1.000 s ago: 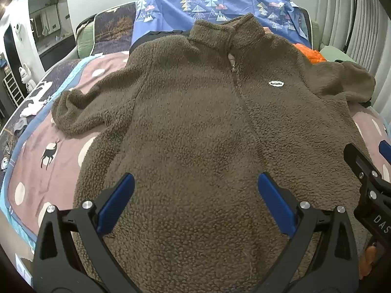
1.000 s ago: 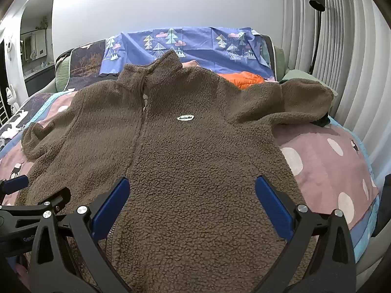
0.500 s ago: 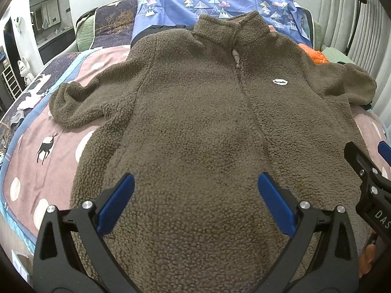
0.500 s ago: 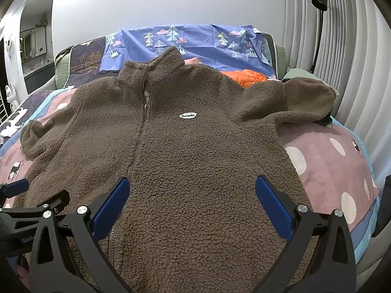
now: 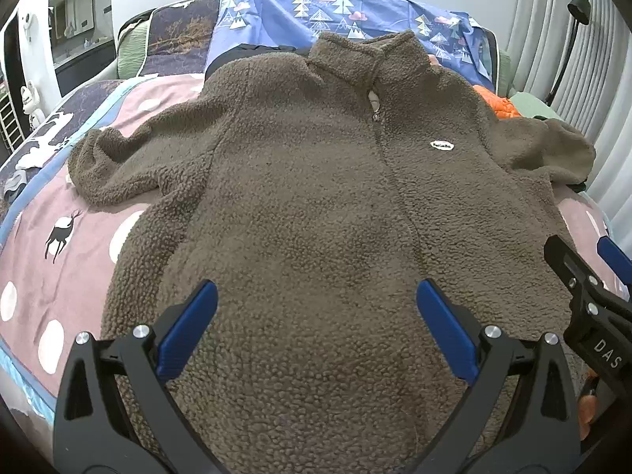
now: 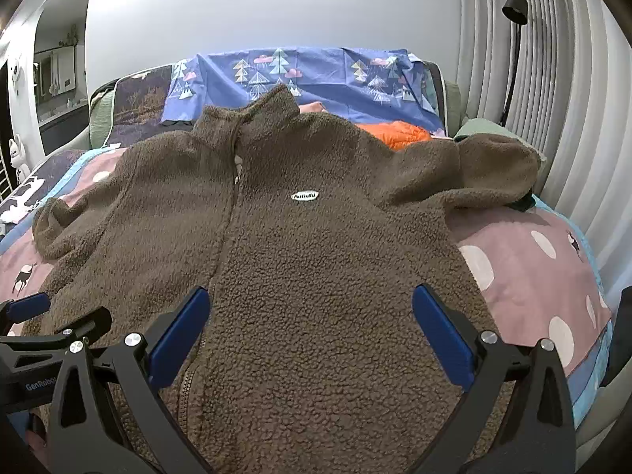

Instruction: Fold large clothes

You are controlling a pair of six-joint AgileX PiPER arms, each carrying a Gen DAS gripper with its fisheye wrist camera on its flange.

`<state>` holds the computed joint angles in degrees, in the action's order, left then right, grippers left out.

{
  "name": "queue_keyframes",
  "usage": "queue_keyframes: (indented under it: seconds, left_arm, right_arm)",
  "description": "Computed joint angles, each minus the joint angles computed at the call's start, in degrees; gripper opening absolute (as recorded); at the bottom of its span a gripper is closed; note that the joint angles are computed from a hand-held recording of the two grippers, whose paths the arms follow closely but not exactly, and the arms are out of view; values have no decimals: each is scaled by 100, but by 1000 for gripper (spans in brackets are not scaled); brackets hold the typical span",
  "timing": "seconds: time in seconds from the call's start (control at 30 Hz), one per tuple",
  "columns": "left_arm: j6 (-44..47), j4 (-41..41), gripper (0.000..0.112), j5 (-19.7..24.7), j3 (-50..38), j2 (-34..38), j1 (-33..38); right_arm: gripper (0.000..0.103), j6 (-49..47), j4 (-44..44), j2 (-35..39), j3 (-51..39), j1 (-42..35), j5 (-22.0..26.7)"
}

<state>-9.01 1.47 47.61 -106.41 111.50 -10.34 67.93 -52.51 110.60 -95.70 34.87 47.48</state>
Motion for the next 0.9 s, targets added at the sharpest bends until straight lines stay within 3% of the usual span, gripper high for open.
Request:
queue_keyframes:
  seconds: [0.2,0.43,0.6,0.9]
  left_arm:
    - [-102,153,101,18,-23,47,-38]
    - [-79,187,101,-39,55,65,-78]
    - [-58,214,101,-80,73,73,-77]
    - [-27,40,101,-167,60,75,222]
  right_arm:
    - [102,-309,578,211,-296,-145,232]
    - [102,-221,458,288,-343,-159,321]
    - [102,-561,936,222,-292,-283,-126]
    - [102,-1323,1230,726,-1208,-100,128]
